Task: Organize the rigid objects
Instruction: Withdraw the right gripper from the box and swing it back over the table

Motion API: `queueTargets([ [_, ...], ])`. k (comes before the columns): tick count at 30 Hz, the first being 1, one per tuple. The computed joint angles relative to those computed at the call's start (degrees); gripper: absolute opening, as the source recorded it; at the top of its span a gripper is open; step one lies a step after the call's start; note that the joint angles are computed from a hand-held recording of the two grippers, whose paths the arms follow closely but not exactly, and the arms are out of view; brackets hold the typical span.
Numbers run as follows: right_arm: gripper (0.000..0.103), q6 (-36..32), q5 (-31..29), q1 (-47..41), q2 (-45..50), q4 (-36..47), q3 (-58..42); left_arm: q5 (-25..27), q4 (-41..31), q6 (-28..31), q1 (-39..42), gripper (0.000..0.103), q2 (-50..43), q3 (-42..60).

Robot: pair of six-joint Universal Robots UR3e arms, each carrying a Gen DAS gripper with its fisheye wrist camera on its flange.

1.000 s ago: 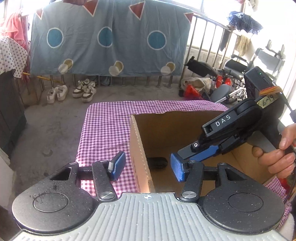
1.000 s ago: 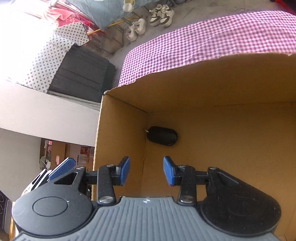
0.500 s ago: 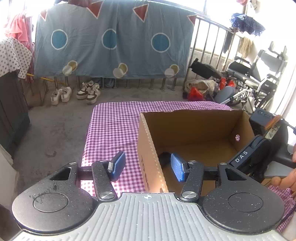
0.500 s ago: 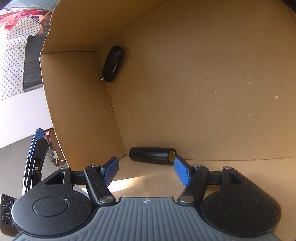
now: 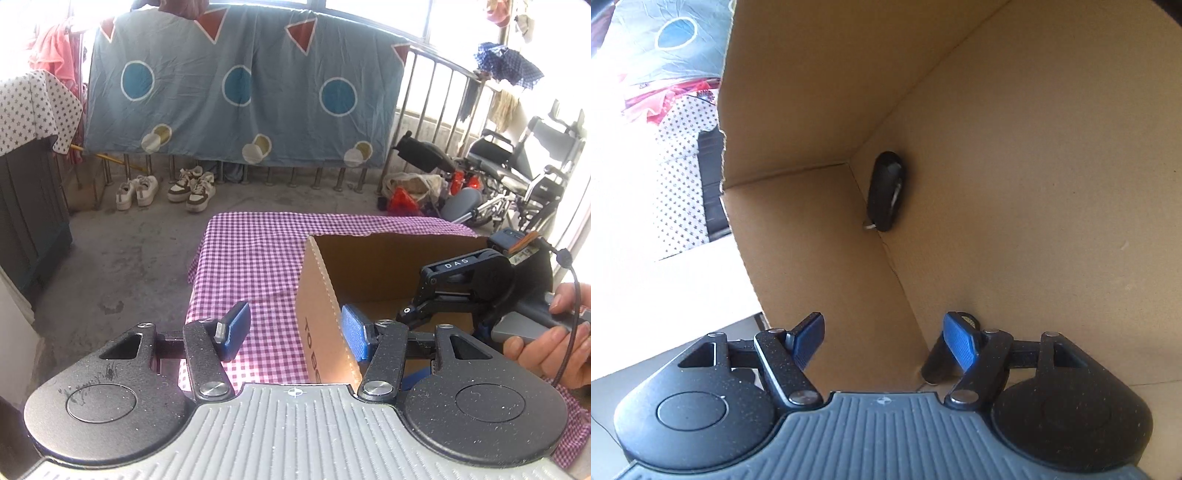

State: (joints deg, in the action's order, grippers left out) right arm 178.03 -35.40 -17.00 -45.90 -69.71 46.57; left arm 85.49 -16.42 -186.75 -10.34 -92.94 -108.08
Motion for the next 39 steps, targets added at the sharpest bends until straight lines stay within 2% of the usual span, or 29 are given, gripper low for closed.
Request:
queueTargets([
  [2, 0.074, 1.05, 0.58, -0.41, -1.43, -1.67, 1.36, 0.16, -0.20, -0.15, -0.08, 0.054, -0.18, 0.17],
  [9, 0.077, 2.80, -6.29, 1.77, -0.98, 2.91, -1.25, -0.98, 0.90, -0.14, 0.97, 0.054, 0.30, -1.04],
  [11, 0.077, 5.53, -6.30, 2.96, -0.38, -0.55, 0.58, -0.82, 1.02, -0.26, 1.00, 0.055, 0.60, -1.38],
  [16, 0.078, 12.29, 2.42, 3.29, -2.72, -15.17, 12.29, -0.56, -0.06, -0.96, 1.13, 0.055, 2.03, -1.96],
  [18, 0.078, 13.01, 3.74, 2.95, -4.82, -18.41, 15.44, -0.57, -0.39, -1.03, 1.34, 0.055, 2.76, -2.17],
  [24, 0.078, 7.99, 4.92, -1.01, -15.67, -19.73, 25.36, -0.16, -1.17, -1.86, 0.83, 0.055, 6.27, -3.82],
  [28, 0.078, -5.27, 8.97, -7.28, -28.53, -12.72, 33.83, 0.66, -2.51, -2.84, -0.45, 0.055, 10.10, -5.43],
  [32, 0.078, -25.25, 13.84, -14.63, -42.72, 3.08, 40.46, 0.84, -4.06, -3.76, -1.55, 0.055, 14.71, -7.63],
  [36, 0.078, -62.46, 13.60, -28.54, -50.64, 43.27, 35.83, 3.13, -6.35, -5.04, -4.50, 0.055, 17.93, -8.81],
  [37, 0.078, -70.22, 12.88, -32.03, -52.03, 51.09, 34.81, 3.55, -7.07, -5.36, -5.29, 0.055, 18.91, -9.22],
  [39, 0.078, -86.84, 8.10, -42.00, -55.54, 66.85, 34.33, 4.55, -7.77, -6.11, -7.20, 0.055, 20.45, -10.23],
])
